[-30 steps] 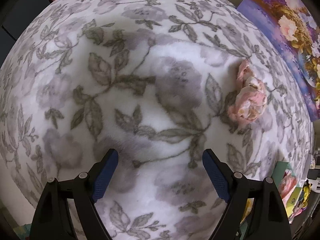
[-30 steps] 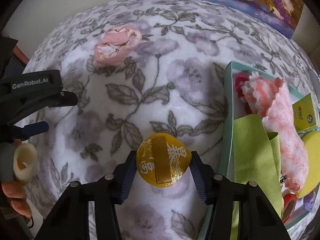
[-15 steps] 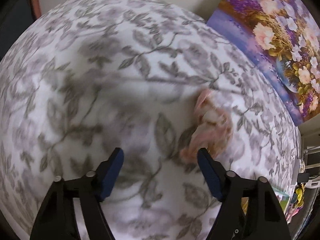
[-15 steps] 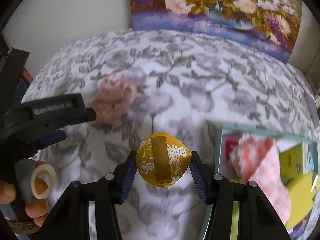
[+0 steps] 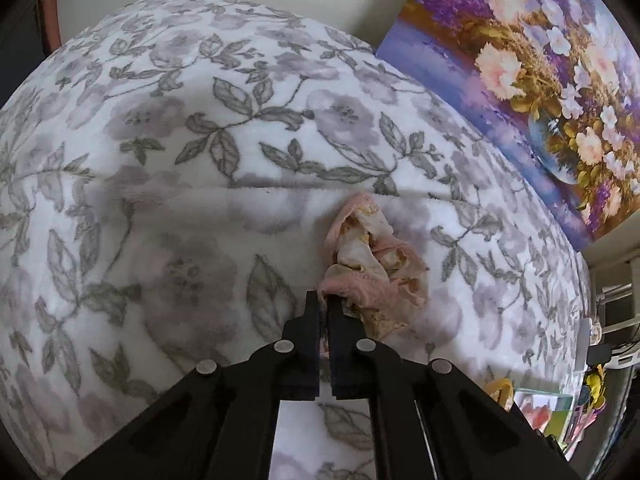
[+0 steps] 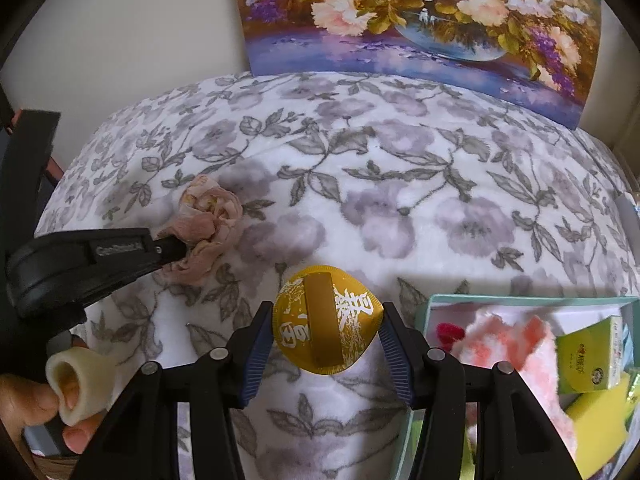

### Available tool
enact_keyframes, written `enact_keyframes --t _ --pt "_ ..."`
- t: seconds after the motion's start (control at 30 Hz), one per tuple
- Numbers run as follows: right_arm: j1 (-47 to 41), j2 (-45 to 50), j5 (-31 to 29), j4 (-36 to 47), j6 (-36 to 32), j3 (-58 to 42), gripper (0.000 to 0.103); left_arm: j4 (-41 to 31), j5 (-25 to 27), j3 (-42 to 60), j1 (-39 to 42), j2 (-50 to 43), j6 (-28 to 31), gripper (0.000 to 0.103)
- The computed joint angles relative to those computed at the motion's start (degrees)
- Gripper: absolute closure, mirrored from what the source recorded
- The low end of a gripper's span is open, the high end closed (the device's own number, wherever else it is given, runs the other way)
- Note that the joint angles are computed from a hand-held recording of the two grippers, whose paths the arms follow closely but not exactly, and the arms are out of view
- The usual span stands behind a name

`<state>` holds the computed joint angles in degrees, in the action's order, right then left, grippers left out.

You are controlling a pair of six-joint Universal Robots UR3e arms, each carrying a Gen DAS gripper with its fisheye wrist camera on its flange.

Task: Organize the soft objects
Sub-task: 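Carry cup and pink cloth into the tray and open both tools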

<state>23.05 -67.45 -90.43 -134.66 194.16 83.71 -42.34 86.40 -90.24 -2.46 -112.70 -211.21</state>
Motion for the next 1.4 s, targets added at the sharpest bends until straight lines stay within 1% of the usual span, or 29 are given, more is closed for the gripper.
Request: enact_keyframes --t 0.1,0.2,0.23,0.37,0.47,0.6,0.8,0.93,1.07,1.17,1.27,1.4 --pt "-0.48 -2.70 0.18 0.95 -0.03 1.42 0.048 -2.06 0.35 -1.85 -0.08 4.16 -0.47 0.101" --pt "-1.09 -5.84 0.37 2.07 0.16 3.27 0.048 -3.72 -0.55 -4.18 -0.13 9.25 -0.76 0.101" --pt "-1.44 -7.54 0.46 2.64 0.16 4.31 0.048 -4.65 -0.47 -6.48 -0.10 12.76 -0.57 0.101" --pt "-2.74 -14.14 0.45 4.30 -0.01 8.50 0.048 -7.21 0.82 -8.18 -1.90 18.44 -0.92 0.101" --pt "-4.28 -19.52 0.83 5.75 -0.23 12.22 0.048 -8.75 -0.50 -9.38 -2.97 22.09 -1.51 0.101" --pt "-7.62 -27.29 2.66 7.25 -0.16 18.73 0.048 -10.38 0.46 -8.91 -7.13 24.75 -2.94 0.101" --pt "-13.99 -40.21 3.98 12.77 -1.97 26.97 0.048 -12.53 3.77 -6.49 -15.91 27.47 -5.41 0.101" --pt "-18.70 -47.41 4.20 17.82 -4.04 30.32 0.048 -13.48 6.11 -3.87 -22.37 27.06 -7.08 0.101" --pt "-23.50 -54.03 4.21 23.04 -6.77 33.92 0.048 -14.28 6.55 -0.69 -28.10 23.68 -8.19 0.101" --pt "-28.67 -59.39 4.82 27.59 -9.76 36.67 0.048 -14.54 4.73 0.94 -30.88 20.60 -8.65 0.101" --pt "-35.40 -64.67 6.72 32.47 -14.11 38.95 0.048 -14.44 2.07 2.06 -32.99 17.64 -8.79 0.100" --pt "-41.85 -68.39 8.77 36.67 -18.71 41.34 0.048 -17.12 1.29 5.61 -35.69 12.68 -8.08 0.100"
